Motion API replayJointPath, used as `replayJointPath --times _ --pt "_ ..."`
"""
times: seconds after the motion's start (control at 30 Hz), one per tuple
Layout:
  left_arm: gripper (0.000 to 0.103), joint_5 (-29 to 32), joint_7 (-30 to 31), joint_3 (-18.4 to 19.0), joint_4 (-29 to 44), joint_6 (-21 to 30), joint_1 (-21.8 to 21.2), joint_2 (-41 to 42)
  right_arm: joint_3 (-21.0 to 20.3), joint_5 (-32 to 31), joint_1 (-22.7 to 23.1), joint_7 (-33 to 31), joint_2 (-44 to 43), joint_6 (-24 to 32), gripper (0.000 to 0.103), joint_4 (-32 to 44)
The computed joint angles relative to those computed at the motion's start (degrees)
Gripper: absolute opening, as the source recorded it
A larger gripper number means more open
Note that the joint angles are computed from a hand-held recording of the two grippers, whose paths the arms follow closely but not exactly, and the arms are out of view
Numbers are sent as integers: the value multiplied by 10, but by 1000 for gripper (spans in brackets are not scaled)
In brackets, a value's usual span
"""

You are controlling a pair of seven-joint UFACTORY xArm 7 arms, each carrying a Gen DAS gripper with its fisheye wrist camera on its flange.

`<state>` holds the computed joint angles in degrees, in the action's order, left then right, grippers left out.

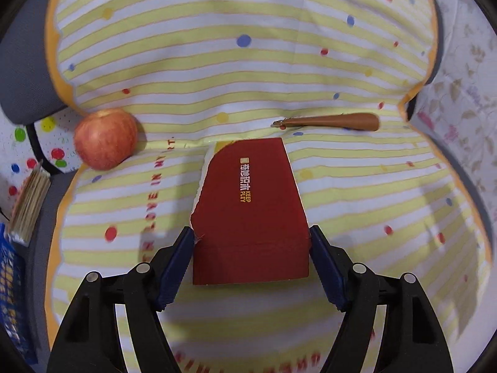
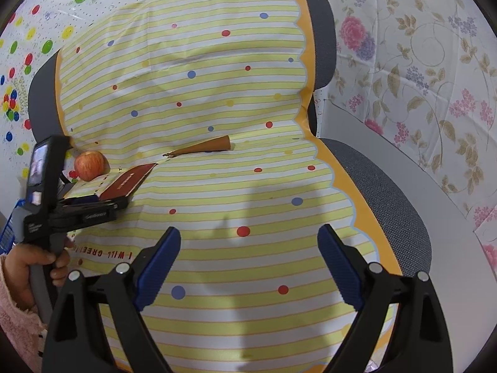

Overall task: Collect trash
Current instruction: 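Return to the chair and grasp the red box with the left tool, then grasp the brown stick with the right tool while the left tool holds the red box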

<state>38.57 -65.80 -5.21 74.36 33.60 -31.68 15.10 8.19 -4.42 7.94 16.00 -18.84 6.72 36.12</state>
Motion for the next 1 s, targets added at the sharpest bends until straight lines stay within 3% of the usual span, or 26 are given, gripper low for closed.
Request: replayJointPath --times 0.2,0.3,0.43,0.5,0.67,0.8,0.9,1.0 --pt "74 109 -94 -12 -97 -32 6 -104 21 -25 -9 8 43 -8 83 33" --pt "74 137 -109 -31 -104 -26 24 -126 26 -48 -12 15 91 -15 78 75" --pt "74 150 -107 -46 -99 -34 51 -133 3 -38 12 -7 172 -20 71 153" --pt "74 154 -106 -47 -93 -36 59 -128 -7 -21 22 -27 210 -18 67 194" --pt "74 150 -97 -37 -73 -47 70 -98 22 99 0 -145 313 -5 53 303" --pt "74 149 -94 -26 -68 -55 70 -85 12 107 6 -166 379 19 53 382" --pt "74 146 -88 -18 -57 -57 68 -72 41 142 -21 -201 429 47 53 446" --pt "74 144 -84 -11 -48 -59 64 -63 36 147 -16 -215 457 70 52 487"
